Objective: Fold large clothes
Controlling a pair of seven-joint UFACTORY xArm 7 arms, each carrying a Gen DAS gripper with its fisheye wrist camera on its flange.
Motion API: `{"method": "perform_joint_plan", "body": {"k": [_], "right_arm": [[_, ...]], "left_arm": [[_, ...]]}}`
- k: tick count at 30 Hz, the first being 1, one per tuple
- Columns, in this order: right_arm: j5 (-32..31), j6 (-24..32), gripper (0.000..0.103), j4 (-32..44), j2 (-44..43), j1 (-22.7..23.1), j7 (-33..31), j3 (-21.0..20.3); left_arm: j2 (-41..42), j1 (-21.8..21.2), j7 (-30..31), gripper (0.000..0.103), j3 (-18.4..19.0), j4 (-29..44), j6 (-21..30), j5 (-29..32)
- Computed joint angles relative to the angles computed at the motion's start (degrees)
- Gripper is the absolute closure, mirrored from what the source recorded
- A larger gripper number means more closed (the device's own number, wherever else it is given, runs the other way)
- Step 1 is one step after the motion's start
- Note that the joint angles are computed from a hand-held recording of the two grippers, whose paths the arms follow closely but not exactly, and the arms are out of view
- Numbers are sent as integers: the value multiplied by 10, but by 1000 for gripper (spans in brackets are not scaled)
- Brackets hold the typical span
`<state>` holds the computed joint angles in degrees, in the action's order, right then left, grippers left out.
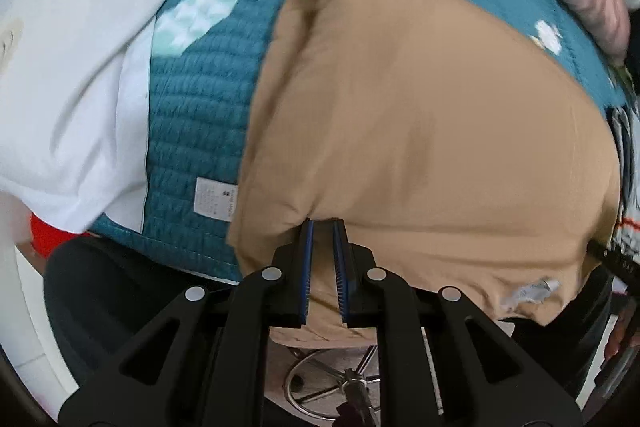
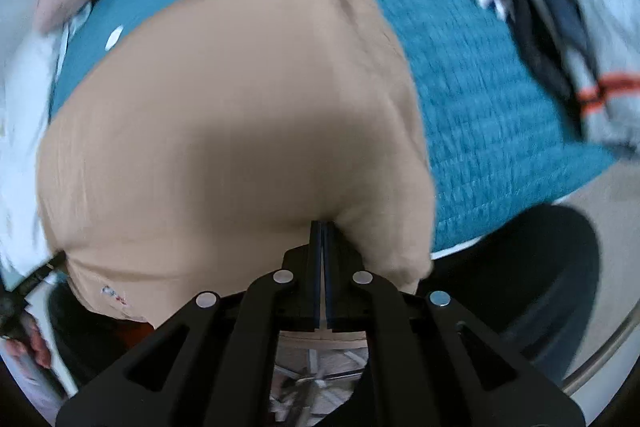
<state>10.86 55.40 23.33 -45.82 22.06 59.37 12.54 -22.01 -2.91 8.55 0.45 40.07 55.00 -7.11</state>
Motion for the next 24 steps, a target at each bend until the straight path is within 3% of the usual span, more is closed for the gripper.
{"method": "perform_joint_plan", "body": {"k": [2, 5, 6, 12, 20, 24], "right_arm": [[7, -17, 103, -13, 0, 4, -2, -1], [-13, 10, 102, 28, 40, -3, 7, 13], [-20, 20, 97, 48, 53, -4, 3, 13], [-58, -17, 97, 127, 94, -20, -32, 11], [-64, -89, 97, 264, 276, -22, -122, -1], [-33, -121, 97, 315, 357, -11, -155, -11]], "left_arm": [[12, 1, -3, 91, -3, 1, -4, 4], [-2, -2, -20, 91, -26, 0, -6, 48], [-4, -5, -20, 91, -27, 5, -1, 51], [-17, -23, -3, 91, -18, 48, -7, 32], [84, -58, -1, 91, -38, 168, -11, -7], [143, -75, -1, 90, -52, 208, -11, -21]]}}
